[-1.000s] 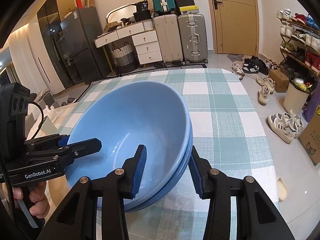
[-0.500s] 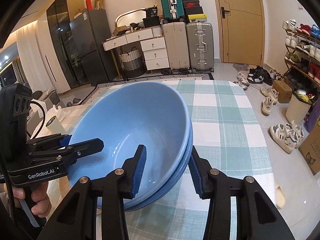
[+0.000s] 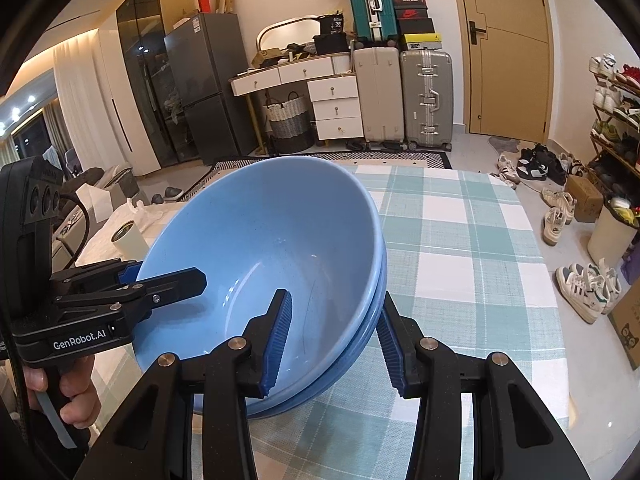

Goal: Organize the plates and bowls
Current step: 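Lift the nested bowls with both grippers and carry them over the cream plates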

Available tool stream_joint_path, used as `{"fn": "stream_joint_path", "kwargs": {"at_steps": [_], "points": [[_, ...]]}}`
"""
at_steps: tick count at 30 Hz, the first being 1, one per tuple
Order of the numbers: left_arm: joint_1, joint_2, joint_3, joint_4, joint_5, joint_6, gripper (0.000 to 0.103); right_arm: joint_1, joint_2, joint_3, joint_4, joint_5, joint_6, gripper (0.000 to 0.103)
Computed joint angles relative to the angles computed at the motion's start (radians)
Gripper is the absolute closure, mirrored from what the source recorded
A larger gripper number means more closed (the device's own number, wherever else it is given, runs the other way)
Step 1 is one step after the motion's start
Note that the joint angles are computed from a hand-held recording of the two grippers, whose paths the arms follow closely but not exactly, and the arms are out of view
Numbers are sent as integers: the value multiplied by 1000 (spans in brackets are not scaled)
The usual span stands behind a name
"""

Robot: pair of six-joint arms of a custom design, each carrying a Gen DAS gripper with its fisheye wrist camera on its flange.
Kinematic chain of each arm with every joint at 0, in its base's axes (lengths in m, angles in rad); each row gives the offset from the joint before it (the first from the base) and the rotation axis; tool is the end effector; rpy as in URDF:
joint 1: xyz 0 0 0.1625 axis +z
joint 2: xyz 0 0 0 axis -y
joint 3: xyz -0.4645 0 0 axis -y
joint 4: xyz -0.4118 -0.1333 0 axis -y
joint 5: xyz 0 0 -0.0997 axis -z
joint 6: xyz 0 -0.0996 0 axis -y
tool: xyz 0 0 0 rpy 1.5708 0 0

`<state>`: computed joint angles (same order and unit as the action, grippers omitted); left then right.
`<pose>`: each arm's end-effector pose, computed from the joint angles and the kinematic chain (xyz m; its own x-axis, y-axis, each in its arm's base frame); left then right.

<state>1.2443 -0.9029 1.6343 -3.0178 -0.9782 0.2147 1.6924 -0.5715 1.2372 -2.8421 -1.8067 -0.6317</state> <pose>-0.0531 -0.7460 0.2552 -0.8309 0.0731 -0.5516 0.4289 0.7157 -0.5512 0.2125 -0.8320 0.1365 -0.7330 -0.4705 0.4912 -0.6599 0.6669 -0.3459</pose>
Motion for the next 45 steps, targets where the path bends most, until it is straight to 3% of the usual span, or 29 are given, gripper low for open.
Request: {"fn": "stream_joint_path", "kwargs": {"at_steps": [26,45], "points": [[24,-99,118,-54,118,-43,65,27,63,-44,114,45,-39,60],[74,-107,145,-69,136,-57,65,35,107,-72,178,25,-38,60]]}}
